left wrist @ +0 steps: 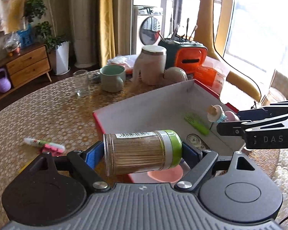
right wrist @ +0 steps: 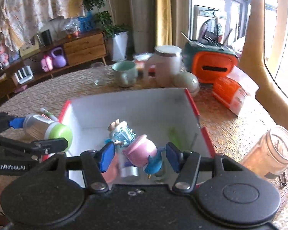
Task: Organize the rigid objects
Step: 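Carry the toothpick jar and pink figure toy over the box and lower them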
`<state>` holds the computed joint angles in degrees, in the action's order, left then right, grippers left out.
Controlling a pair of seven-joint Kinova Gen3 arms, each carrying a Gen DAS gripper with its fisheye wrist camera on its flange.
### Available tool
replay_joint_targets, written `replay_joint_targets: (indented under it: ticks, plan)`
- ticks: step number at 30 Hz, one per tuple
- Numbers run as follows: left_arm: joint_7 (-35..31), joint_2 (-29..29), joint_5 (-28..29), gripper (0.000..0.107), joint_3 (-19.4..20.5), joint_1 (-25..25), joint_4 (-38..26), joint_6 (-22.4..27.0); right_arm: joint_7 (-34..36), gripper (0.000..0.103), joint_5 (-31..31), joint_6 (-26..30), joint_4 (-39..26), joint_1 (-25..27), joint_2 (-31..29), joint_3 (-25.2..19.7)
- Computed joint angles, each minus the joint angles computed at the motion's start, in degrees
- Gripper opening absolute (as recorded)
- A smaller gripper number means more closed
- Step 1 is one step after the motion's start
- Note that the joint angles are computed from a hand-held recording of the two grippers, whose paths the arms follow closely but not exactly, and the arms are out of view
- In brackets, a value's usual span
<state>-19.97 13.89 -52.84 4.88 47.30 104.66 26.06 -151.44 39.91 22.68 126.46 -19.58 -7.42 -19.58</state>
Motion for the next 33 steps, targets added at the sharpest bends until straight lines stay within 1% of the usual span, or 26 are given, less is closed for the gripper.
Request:
replay_joint_targets:
  ticks: [3,8,12,19,25,27,30,33]
  plan:
    - [-2.5,2.7,1.7,0.086,0.3,-0.6,-2.7,0.7,0.4,0.058,0.6,0.0,0.6,0.3,0.9,0.8]
    - [-6.8,6.7,4.6,0.087,-1.1,0.4,-7.8,2.7,1.4,0.058,1.3,-1.1,1.2,-0.2,2.7,2.5]
    - [-13.6,10.0,10.1,0.087,-0.7,-0.9,-12.8,3.7,2.5,0.058,1.4,-1.5,1.0,-1.1,4.2,3.9]
    - [-24.1,16.5,19.2,0.087,-0.3,-2.0,-22.7,7.7,2.2,0.058,4.0,-1.9,0.7,-3.6,6.6,5.9]
    - [-32.8,21.3,26.4,0.087,-0.1,-3.1,-30.2,11.4,5.2,0.058,3.2,-2.4,-0.2,-5.6,8.5,7.7]
    - [-35.1,22.7,27.8,0.087,-0.9,-2.5,-32.3,12.4,5.4,0.058,3.6,-2.3,-0.3,-6.4,9.0,8.2]
    - [-39.7,24.5,30.9,0.087,-0.5,-3.2,-34.9,13.7,7.0,0.057,3.1,-1.8,-0.9,-7.3,10.2,8.7]
    - [-41.9,26.0,33.3,0.087,-1.0,-3.0,-37.4,15.3,7.8,0.057,2.9,-1.6,-1.1,-8.3,10.7,9.5]
